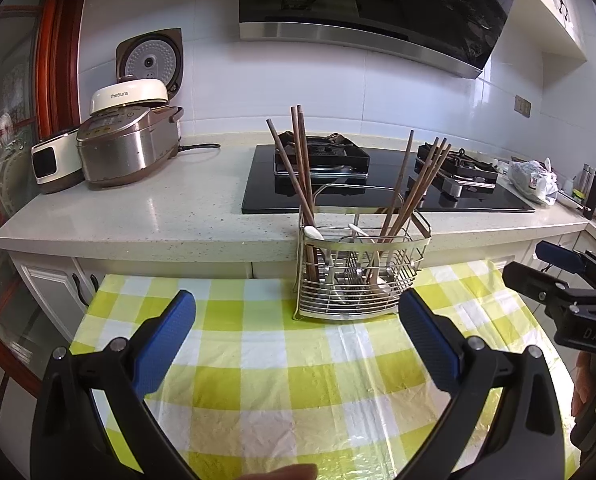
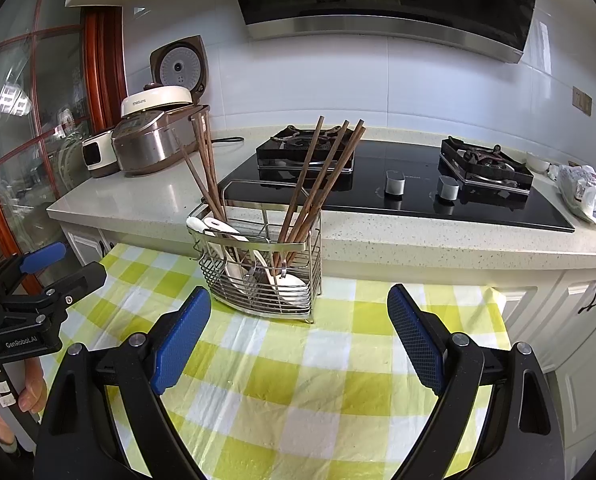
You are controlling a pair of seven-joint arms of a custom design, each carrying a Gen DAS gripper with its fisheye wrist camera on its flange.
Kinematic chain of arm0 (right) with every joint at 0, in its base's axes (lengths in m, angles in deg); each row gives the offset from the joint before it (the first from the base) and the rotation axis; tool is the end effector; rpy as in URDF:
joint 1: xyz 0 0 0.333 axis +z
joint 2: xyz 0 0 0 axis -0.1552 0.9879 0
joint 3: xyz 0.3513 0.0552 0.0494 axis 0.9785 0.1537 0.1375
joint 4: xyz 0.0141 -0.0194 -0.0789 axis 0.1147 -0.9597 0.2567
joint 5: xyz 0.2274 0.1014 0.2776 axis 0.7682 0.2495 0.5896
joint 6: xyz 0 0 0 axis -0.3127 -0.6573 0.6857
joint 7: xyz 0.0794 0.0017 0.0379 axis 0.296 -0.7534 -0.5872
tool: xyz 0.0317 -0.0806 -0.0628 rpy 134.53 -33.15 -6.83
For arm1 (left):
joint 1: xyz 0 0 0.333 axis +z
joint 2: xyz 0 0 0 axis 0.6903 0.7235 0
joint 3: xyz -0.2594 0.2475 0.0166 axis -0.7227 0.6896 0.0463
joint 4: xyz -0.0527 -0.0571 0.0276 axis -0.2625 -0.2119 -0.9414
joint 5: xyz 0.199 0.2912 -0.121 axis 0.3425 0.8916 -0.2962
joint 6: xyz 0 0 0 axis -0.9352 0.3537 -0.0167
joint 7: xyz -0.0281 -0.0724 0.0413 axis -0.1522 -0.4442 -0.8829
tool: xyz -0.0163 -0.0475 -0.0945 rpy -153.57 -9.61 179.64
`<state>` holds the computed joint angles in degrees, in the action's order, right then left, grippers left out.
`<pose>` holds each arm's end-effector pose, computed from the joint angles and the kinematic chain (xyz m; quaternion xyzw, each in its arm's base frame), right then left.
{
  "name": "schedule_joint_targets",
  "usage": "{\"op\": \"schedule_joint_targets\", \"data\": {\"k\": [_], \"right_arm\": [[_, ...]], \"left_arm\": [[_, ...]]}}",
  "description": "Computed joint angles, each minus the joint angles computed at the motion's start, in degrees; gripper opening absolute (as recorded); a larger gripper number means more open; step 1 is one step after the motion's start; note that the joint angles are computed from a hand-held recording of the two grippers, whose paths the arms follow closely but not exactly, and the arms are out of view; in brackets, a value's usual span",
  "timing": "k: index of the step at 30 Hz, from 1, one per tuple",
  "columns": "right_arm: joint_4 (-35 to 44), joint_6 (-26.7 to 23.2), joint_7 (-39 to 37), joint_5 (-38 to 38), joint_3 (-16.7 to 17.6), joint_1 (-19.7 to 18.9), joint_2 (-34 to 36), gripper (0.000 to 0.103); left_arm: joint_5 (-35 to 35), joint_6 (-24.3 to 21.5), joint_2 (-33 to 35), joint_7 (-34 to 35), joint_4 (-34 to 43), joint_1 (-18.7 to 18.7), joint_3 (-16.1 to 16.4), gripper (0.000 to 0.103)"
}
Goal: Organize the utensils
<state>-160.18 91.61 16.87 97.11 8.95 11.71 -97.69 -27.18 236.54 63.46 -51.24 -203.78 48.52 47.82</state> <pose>0.4730 0.0696 0.5911 -0.7497 0.4553 -0.2148 0.4296 0.4029 -0.1923 0.5992 -0.6800 0.5430 -0.3193 0.3752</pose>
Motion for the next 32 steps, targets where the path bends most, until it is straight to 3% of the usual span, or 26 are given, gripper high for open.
{"op": "schedule_joint_targets", "data": {"k": [11,15,20,26,32], "right_arm": [[-0.1,0.0,-0.4,0.1,-0.1,-0.1,-0.1,0.085],[-0.2,0.2,-0.4,0.1,0.0,-0.1,-0.2,0.085],[-0.5,0.3,0.0,-0.5,0.1,-0.1,-0.2,0.085],[-0.8,0.4,-0.3,0.0,-0.1,0.4,-0.2,0.085],[-0.9,0.5,-2.1,2.0,-0.4,0.8,-0.5,0.085]], "left_arm": [[-1.1,2.3,0.0,0.3,-0.7,-0.1,0.7,0.098],[2.0,4.6,-1.3,-4.7,-1.7,3.2,-1.4,0.098],[-1.7,-0.9,-0.4,-1.9,-1.1,1.3,-0.9,0.098],[2.3,-2.6,-0.7,-5.2,-1.4,1.7,-1.6,0.098],[3.3,-1.8,-0.9,-6.2,-1.4,0.2,0.0,0.098]]}}
